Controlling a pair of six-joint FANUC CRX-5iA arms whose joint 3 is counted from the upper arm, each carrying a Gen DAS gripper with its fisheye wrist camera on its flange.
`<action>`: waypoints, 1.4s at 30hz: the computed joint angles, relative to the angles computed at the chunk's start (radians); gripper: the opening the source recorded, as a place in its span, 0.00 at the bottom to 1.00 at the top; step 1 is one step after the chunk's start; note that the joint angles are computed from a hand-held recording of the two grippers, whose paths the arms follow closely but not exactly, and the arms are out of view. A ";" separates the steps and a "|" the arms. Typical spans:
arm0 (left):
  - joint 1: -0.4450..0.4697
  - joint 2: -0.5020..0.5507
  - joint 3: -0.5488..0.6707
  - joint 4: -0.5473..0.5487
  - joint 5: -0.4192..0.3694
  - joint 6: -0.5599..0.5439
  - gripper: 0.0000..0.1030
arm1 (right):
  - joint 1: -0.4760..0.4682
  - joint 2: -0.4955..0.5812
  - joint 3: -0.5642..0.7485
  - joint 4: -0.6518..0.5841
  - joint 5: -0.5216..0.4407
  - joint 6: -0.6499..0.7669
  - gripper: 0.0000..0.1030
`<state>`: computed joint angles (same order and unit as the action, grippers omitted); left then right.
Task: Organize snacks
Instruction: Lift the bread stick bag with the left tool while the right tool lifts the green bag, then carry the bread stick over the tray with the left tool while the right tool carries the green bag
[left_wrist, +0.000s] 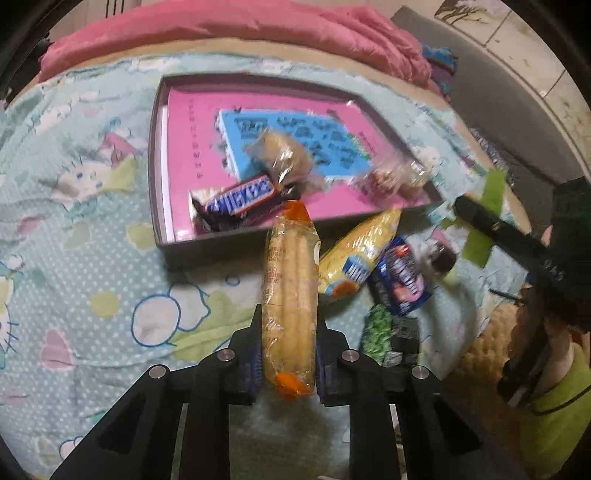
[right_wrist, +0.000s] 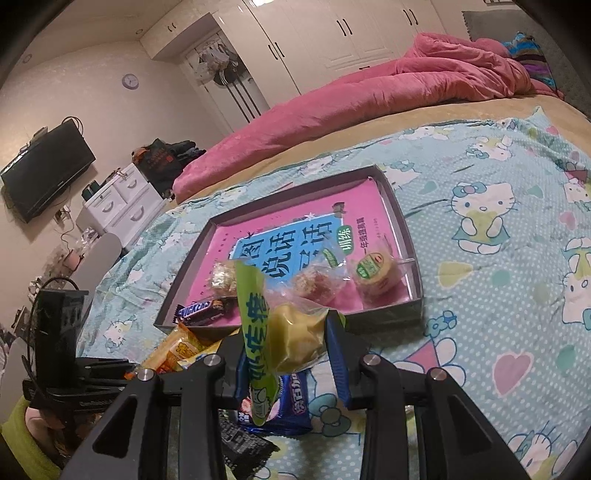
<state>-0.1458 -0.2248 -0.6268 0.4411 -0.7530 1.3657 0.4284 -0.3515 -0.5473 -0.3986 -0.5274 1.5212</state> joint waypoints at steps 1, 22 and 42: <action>0.002 -0.008 -0.003 0.006 0.001 -0.007 0.21 | 0.003 -0.002 -0.001 0.004 0.001 -0.005 0.35; 0.046 -0.137 -0.117 0.225 0.154 -0.149 0.21 | 0.055 -0.016 0.006 0.048 0.018 -0.049 0.35; 0.056 -0.134 -0.132 0.262 0.281 -0.163 0.21 | 0.074 0.025 0.063 0.017 0.045 -0.018 0.35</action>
